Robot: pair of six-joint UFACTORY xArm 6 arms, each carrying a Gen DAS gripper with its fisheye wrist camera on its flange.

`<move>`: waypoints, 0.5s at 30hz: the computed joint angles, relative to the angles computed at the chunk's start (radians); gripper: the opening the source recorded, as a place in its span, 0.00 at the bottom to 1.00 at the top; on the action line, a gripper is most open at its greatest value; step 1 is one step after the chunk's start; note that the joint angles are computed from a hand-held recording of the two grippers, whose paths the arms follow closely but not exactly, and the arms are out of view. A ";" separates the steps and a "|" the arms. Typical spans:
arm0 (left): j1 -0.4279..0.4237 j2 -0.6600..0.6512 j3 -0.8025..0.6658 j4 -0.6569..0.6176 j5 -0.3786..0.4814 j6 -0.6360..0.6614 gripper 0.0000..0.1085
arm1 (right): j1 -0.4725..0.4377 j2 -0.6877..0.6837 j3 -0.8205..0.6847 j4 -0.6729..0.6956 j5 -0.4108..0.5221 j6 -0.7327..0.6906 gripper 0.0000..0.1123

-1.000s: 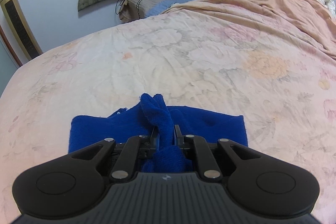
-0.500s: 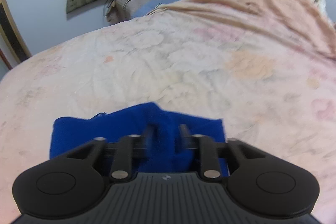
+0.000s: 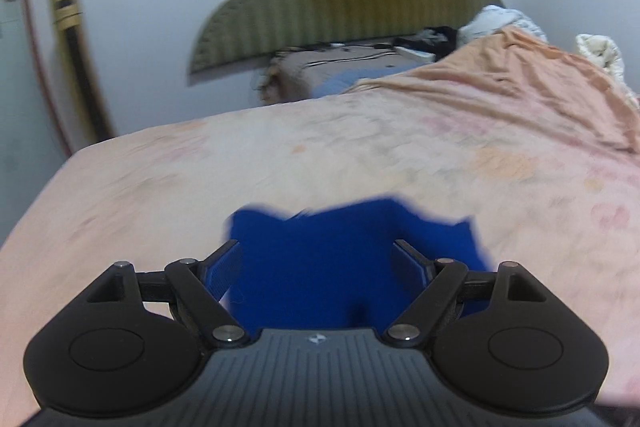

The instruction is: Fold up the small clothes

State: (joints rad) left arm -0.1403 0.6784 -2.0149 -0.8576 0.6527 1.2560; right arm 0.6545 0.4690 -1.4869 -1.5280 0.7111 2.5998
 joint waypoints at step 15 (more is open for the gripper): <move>0.278 -0.135 0.288 -0.309 0.229 0.422 0.76 | -0.008 -0.022 0.049 -0.114 -0.007 0.196 0.39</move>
